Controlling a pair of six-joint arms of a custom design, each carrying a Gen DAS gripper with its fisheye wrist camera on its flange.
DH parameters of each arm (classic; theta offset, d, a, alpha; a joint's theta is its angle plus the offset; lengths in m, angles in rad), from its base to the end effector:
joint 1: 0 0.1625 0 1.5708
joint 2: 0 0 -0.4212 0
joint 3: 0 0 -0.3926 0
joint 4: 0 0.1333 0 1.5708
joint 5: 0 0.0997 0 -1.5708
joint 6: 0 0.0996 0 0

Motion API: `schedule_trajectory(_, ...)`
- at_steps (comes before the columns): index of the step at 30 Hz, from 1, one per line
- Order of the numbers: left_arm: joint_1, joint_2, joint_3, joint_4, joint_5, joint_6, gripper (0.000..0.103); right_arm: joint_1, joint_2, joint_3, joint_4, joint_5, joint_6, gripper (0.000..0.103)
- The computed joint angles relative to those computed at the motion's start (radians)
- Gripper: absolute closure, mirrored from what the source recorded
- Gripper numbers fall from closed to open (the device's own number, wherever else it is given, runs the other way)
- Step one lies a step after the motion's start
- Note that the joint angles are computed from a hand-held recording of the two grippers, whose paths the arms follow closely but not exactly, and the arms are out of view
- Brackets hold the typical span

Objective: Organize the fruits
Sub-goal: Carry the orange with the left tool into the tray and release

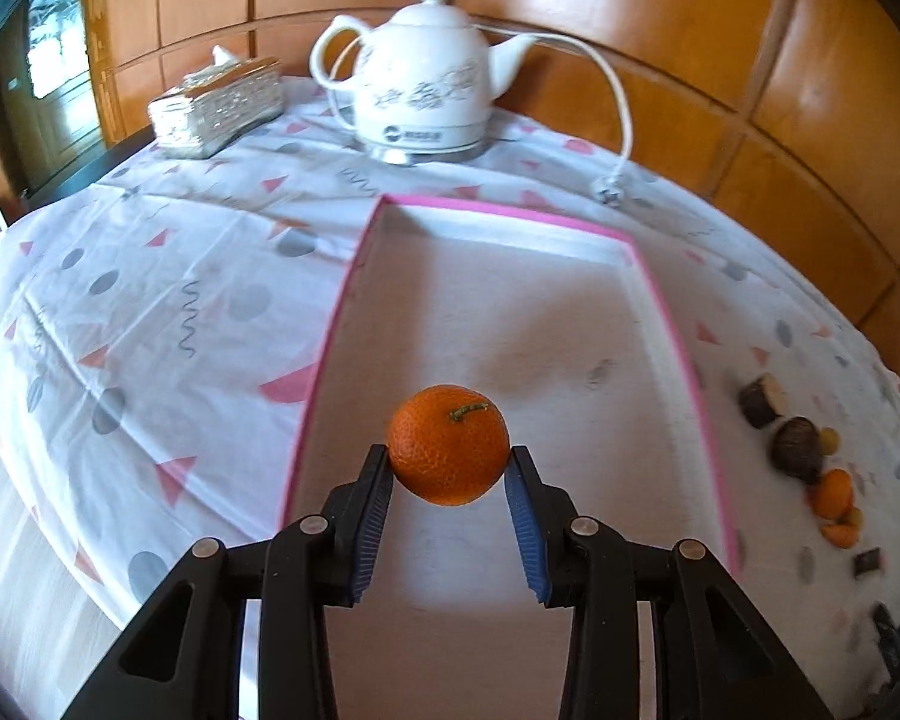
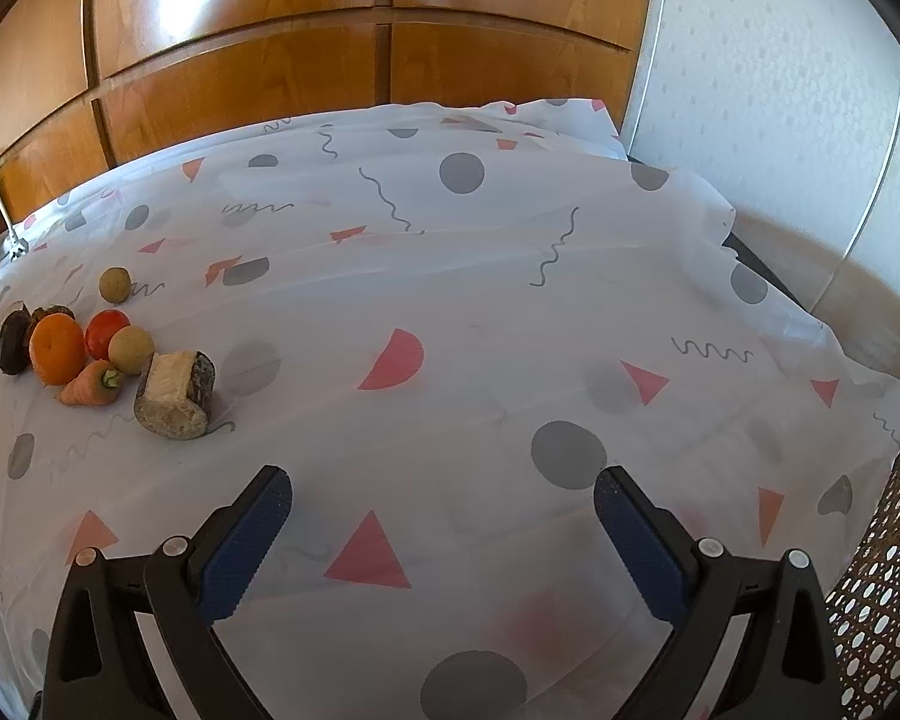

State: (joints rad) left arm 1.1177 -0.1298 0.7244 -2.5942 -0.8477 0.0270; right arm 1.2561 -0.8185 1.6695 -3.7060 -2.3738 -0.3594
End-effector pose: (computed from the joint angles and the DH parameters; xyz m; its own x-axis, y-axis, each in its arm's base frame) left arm -0.1994 -0.8646 -0.0294 -0.7835 0.1029 -0.6128 0.4194 0.8152 -0.3994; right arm -0.1398 -0.6288 0.2509 -0.4491 0.7210 0.5277 -0.0752 0.5580 -0.8264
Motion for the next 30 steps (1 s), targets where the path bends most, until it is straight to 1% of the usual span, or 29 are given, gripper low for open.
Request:
schedule_trajectory(5,0.005,0.008,0.000,-0.007,0.020,0.001,0.063,0.005,0.003,-0.006,-0.001,-0.006,-0.011,0.001)
schedule_trajectory(8,-0.001,-0.003,0.035,-0.058,0.034,0.023,0.063,0.008,0.005,-0.008,0.001,-0.008,-0.016,0.001)
schedule_trajectory(12,-0.005,-0.020,0.064,-0.087,0.050,0.003,0.061,0.010,0.006,-0.011,0.005,-0.009,-0.018,0.001)
schedule_trajectory(13,-0.006,-0.024,0.071,-0.096,0.053,-0.001,0.058,0.010,0.006,-0.012,0.004,-0.009,-0.020,0.001)
schedule_trajectory(14,-0.008,-0.032,0.089,-0.113,0.057,-0.008,0.053,0.011,0.007,-0.012,0.003,-0.009,-0.022,0.001)
schedule_trajectory(16,-0.012,-0.051,0.127,-0.153,0.062,-0.017,0.048,0.011,0.007,-0.013,0.004,-0.009,-0.022,0.001)
schedule_trajectory(20,-0.020,-0.091,0.209,-0.209,0.063,-0.028,0.044,0.010,0.006,-0.012,0.011,-0.008,-0.017,0.001)
schedule_trajectory(26,-0.030,-0.129,0.292,-0.247,0.063,-0.042,0.043,0.010,0.006,-0.008,0.011,-0.001,-0.014,0.001)
schedule_trajectory(30,-0.037,-0.139,0.323,-0.272,0.065,-0.033,0.042,0.011,0.007,-0.006,0.007,0.005,-0.018,0.002)
